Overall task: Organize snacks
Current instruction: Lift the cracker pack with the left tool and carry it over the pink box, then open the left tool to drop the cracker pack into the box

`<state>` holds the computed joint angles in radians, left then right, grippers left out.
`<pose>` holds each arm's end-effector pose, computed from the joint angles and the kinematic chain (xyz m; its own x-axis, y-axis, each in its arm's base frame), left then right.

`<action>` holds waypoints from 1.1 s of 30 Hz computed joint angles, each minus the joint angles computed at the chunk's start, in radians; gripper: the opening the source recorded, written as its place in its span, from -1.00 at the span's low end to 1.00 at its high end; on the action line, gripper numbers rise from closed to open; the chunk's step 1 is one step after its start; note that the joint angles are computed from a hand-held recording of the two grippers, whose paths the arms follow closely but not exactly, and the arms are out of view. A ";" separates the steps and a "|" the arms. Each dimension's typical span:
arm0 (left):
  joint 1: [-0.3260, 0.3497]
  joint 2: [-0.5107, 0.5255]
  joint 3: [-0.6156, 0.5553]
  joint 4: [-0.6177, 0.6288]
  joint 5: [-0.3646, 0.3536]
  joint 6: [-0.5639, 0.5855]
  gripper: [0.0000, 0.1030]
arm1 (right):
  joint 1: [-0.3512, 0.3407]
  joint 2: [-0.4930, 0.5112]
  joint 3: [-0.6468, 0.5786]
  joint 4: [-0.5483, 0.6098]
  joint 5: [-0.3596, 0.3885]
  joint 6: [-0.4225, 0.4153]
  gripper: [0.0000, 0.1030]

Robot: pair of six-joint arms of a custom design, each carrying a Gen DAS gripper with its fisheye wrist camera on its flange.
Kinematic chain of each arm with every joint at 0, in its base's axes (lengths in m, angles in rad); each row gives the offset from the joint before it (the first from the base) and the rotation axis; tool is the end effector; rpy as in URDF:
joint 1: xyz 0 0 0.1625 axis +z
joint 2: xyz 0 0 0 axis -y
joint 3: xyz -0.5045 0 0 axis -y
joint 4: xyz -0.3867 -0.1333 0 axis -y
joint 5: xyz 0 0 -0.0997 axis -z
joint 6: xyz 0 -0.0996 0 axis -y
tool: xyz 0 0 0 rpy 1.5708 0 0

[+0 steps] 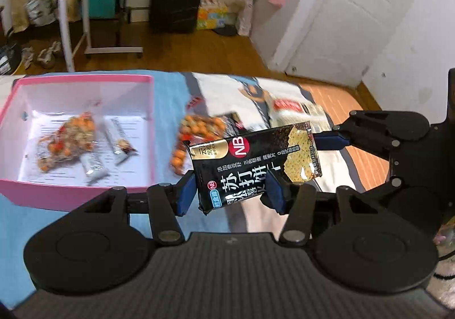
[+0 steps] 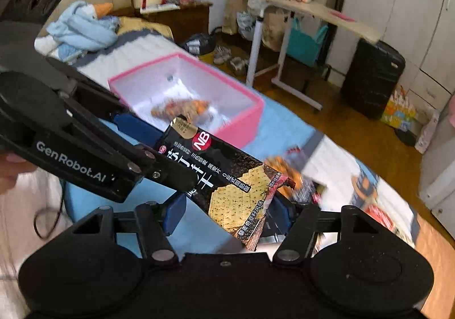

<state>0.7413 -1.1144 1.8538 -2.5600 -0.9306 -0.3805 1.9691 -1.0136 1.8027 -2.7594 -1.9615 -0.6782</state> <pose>-0.3304 -0.5638 0.3020 -0.8694 0.2136 -0.4456 0.4220 0.7901 -0.4445 0.3466 -0.5777 0.2702 -0.4842 -0.7057 0.5172 -0.8490 0.5219 -0.0828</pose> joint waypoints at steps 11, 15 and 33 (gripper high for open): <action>0.142 -0.021 -0.078 0.070 -0.005 -0.003 0.03 | 0.033 0.194 -0.188 0.058 0.030 -0.021 0.59; 0.200 -0.006 -0.118 0.114 -0.013 -0.024 0.03 | 0.036 0.264 -0.255 0.086 0.008 -0.024 0.53; 0.309 0.062 -0.149 0.021 0.030 -0.045 0.12 | -0.028 0.390 -0.318 -0.026 0.093 -0.084 0.52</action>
<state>1.0503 -1.0522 1.7049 -2.5393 -0.9008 -0.4258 1.9411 -0.6234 1.4849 -2.7857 -1.8684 -0.7625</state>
